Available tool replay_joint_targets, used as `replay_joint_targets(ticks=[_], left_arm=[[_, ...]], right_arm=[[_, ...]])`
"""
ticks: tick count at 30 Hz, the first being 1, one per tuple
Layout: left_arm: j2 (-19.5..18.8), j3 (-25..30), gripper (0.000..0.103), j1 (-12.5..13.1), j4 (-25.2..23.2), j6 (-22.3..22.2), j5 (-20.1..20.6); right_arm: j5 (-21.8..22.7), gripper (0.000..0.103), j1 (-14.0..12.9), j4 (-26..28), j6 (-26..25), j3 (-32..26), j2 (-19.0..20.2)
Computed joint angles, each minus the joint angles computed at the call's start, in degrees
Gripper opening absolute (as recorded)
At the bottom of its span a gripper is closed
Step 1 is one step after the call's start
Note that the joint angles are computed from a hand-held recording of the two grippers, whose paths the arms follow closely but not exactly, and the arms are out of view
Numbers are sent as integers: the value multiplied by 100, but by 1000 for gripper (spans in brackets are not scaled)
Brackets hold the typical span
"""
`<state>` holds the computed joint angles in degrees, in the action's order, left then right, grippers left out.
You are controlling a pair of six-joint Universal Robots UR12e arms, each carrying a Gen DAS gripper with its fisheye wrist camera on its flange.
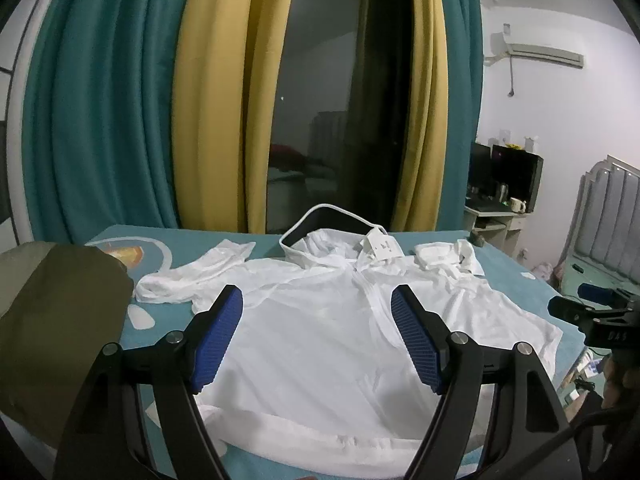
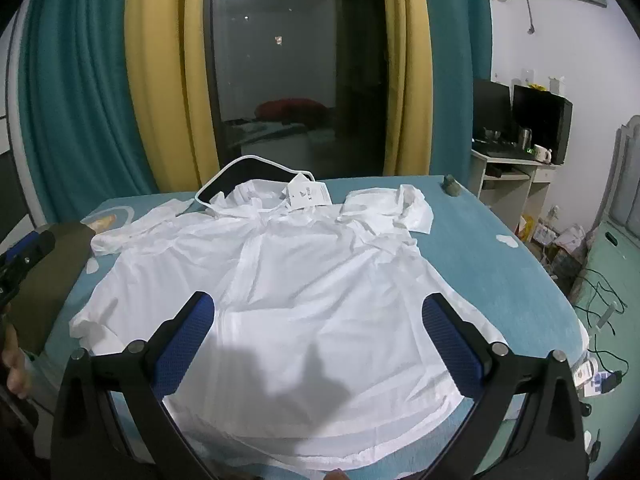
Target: Fold large clothes
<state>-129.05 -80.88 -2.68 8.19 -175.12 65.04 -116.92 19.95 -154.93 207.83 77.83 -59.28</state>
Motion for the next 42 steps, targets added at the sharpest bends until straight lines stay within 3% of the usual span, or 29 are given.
replay_joint_targets(ticks=[32,42], left_arm=[[225,-336,80,22,-10,-12,-218],[255,-346,80,4,-10,7,-118]], right_arm=[[-76,103,38,-67,113,235,-127],[-82,103,41,-74,121,240,-132]])
